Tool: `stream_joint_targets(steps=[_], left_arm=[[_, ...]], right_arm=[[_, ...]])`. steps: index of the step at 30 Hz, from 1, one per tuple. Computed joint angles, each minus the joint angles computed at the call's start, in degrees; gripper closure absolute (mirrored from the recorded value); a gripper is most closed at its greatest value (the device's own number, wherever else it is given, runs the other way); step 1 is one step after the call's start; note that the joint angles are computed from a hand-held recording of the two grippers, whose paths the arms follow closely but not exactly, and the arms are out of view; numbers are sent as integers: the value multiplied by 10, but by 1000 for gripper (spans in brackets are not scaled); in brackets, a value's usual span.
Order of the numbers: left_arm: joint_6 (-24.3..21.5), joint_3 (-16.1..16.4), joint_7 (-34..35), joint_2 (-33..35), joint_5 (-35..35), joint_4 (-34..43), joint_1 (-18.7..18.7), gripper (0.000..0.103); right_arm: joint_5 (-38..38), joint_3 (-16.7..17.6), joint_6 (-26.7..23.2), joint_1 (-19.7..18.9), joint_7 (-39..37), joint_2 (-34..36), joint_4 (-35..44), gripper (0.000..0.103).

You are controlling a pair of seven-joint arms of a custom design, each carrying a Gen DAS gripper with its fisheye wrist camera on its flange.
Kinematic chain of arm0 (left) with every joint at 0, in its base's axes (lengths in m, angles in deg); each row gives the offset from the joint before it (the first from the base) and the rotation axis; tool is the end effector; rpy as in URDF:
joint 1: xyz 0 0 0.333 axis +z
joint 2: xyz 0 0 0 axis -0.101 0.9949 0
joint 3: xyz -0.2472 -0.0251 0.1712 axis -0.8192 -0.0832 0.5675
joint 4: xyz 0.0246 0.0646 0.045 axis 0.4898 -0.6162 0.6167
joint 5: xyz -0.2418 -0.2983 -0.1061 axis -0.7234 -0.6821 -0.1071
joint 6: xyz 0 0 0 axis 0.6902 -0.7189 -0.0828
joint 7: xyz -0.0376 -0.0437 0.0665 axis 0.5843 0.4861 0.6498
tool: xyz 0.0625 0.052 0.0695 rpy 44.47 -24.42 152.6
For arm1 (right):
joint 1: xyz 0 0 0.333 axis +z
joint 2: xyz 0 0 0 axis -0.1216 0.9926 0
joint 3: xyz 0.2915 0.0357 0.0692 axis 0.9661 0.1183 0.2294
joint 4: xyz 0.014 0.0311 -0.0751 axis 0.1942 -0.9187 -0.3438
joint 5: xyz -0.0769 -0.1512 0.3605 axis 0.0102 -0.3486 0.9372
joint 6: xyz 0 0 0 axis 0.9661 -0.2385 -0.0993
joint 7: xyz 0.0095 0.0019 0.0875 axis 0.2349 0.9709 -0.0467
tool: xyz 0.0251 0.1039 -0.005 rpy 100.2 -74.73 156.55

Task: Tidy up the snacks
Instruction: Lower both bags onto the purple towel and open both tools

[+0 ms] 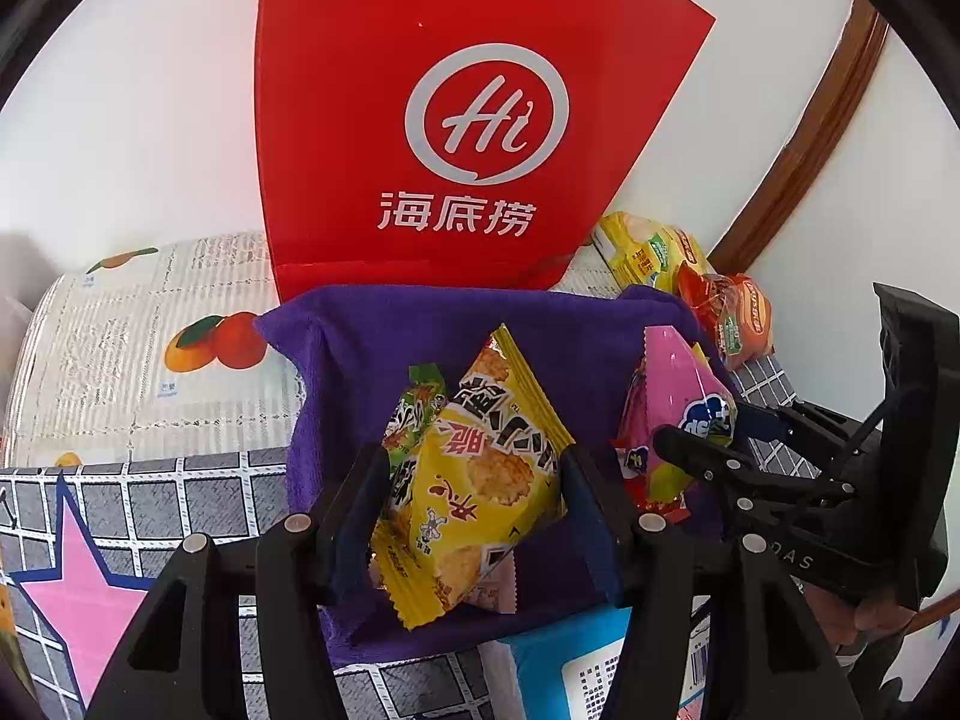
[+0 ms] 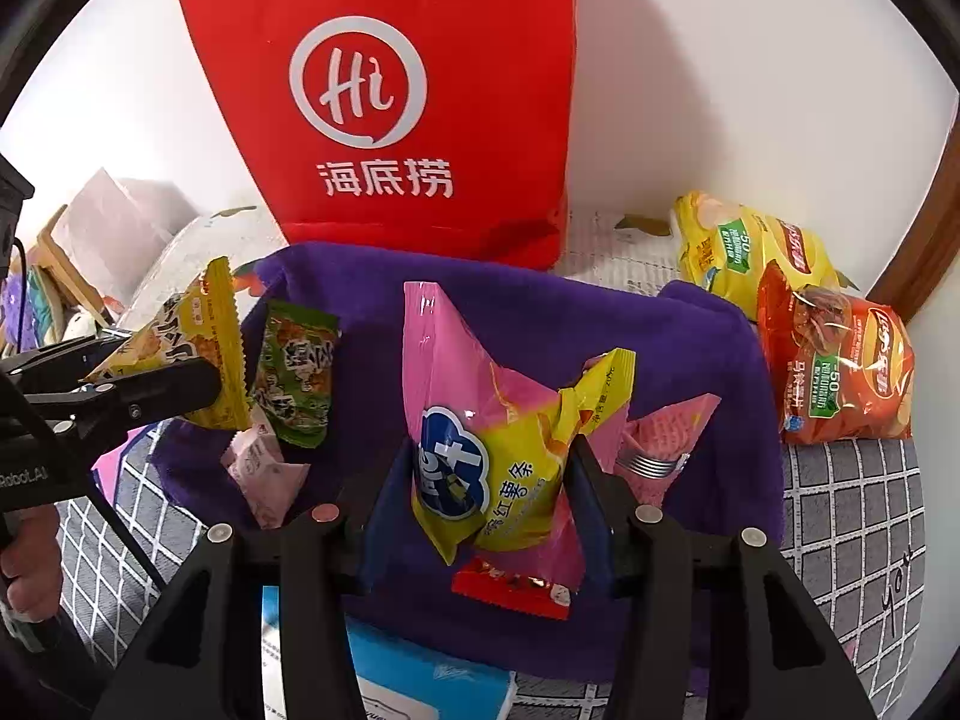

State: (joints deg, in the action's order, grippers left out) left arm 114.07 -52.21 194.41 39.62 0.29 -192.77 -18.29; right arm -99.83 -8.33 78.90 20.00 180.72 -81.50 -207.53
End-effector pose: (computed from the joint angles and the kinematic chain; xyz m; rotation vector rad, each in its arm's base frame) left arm 0.4757 -0.1251 0.4397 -1.5492 2.4448 -0.9775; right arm 0.4191 0.3561 0.4280 -1.7980 1.9294 -0.5297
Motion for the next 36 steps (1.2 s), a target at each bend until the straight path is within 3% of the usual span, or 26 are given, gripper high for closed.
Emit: stream_joint_targets(steps=[18, 27, 36], left_arm=[[-34, 6, 31, 4, -30, 9, 5, 46], [-52, -5, 37, 14, -30, 11, 9, 46], [-43, -19, 19, 28, -2, 13, 8, 46]], right_arm=[[4, -2, -20, 5, -13, 7, 7, 49], [34, -5, -31, 10, -54, 7, 9, 37], [-6, 8, -15, -5, -1, -29, -13, 32]])
